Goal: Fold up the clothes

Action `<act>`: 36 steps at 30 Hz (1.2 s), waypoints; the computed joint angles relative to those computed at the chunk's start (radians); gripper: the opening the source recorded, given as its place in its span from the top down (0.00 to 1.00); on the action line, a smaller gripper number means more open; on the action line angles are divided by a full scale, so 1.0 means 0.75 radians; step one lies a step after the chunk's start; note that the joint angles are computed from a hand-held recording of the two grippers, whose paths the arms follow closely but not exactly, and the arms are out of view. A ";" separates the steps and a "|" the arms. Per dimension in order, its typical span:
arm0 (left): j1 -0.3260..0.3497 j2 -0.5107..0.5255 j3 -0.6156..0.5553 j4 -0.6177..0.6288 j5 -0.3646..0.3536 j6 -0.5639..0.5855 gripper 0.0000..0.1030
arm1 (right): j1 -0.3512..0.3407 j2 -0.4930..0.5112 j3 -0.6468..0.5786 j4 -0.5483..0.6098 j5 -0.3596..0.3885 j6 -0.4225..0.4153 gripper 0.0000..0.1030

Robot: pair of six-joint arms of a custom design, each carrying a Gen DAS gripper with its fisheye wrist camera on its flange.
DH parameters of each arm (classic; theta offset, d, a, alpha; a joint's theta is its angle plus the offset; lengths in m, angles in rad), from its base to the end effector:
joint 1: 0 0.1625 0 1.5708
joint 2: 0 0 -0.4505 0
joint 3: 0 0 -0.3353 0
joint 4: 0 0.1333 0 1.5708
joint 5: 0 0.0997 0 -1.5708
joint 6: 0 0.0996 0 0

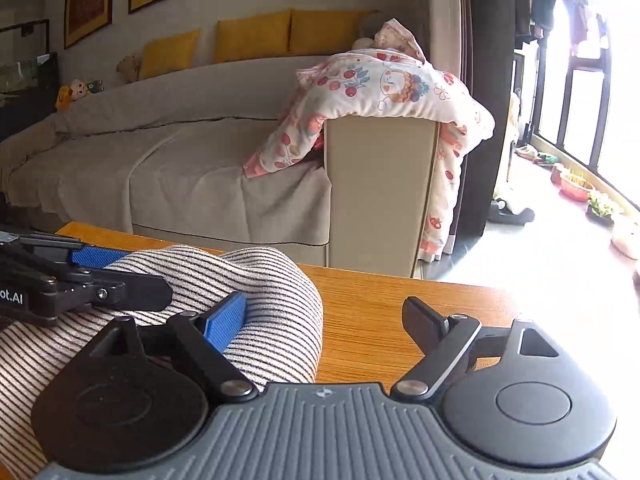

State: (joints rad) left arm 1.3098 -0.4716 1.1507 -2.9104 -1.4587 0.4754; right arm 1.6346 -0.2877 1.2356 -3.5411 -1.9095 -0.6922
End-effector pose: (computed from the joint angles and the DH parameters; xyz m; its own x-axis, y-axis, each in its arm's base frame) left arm -0.0673 -0.8118 0.1396 -0.7761 0.5182 -0.3593 0.6287 0.5913 -0.5050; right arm 0.1484 -0.7518 0.0541 -0.7173 -0.1605 0.6780 -0.6379 0.5427 -0.5464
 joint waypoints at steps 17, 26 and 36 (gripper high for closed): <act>-0.082 -0.284 0.671 -0.405 0.271 0.013 0.09 | -0.041 -0.288 0.697 -0.184 0.233 0.287 0.19; -0.086 -0.254 0.754 -0.648 0.358 -0.024 0.04 | -0.007 -0.197 0.654 -0.307 0.081 0.231 0.04; -0.267 -0.256 1.118 -1.094 0.671 -0.199 0.00 | 0.048 -0.203 0.922 -0.633 -0.082 0.139 0.00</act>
